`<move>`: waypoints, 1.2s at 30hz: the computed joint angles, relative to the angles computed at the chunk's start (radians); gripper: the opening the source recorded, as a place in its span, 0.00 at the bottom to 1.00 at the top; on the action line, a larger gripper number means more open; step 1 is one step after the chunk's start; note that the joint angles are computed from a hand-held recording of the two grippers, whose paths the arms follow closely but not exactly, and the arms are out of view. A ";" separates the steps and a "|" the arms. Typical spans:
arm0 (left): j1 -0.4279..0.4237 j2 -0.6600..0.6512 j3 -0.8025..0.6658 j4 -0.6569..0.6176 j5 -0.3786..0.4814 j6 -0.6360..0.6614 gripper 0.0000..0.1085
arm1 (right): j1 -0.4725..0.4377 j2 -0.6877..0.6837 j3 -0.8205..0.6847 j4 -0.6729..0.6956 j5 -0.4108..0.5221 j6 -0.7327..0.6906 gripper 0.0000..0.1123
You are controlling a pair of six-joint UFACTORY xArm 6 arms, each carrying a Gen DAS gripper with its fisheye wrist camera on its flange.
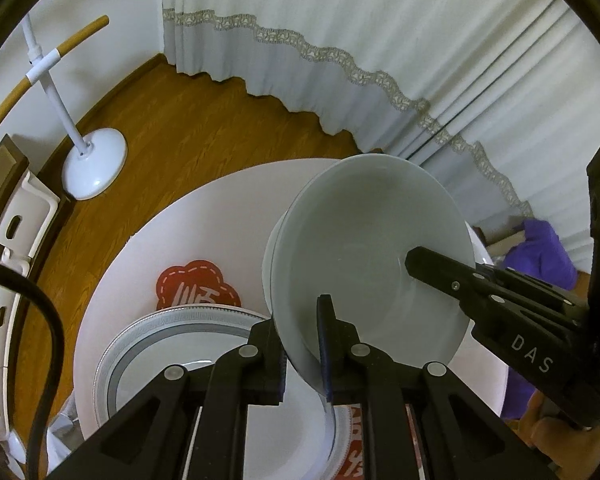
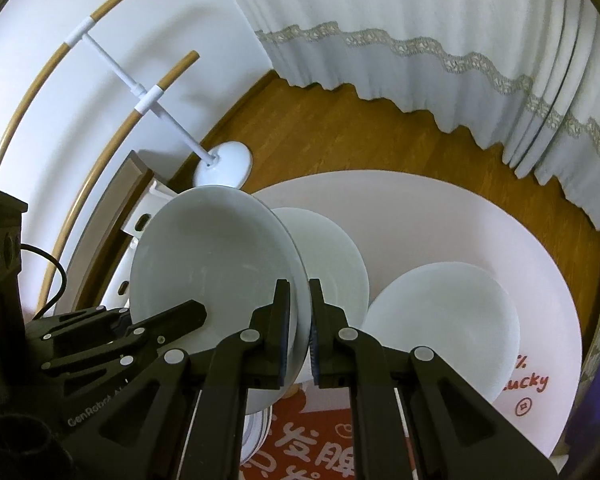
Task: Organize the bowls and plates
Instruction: 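Lift the held white bowl and carry it toward another bowl, then lower the held white bowl into the other white bowl with both grippers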
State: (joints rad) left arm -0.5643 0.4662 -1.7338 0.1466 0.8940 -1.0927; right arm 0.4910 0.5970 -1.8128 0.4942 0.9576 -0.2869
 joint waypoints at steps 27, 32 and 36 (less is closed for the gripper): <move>0.022 0.181 -0.222 -0.078 0.094 0.123 0.10 | -0.010 0.068 -0.052 -0.031 0.040 0.069 0.07; 0.026 0.201 -0.247 -0.092 0.101 0.139 0.11 | -0.007 0.065 -0.046 -0.032 0.029 0.089 0.07; 0.027 0.200 -0.243 -0.086 0.100 0.137 0.10 | -0.002 0.069 -0.056 -0.056 0.030 0.107 0.08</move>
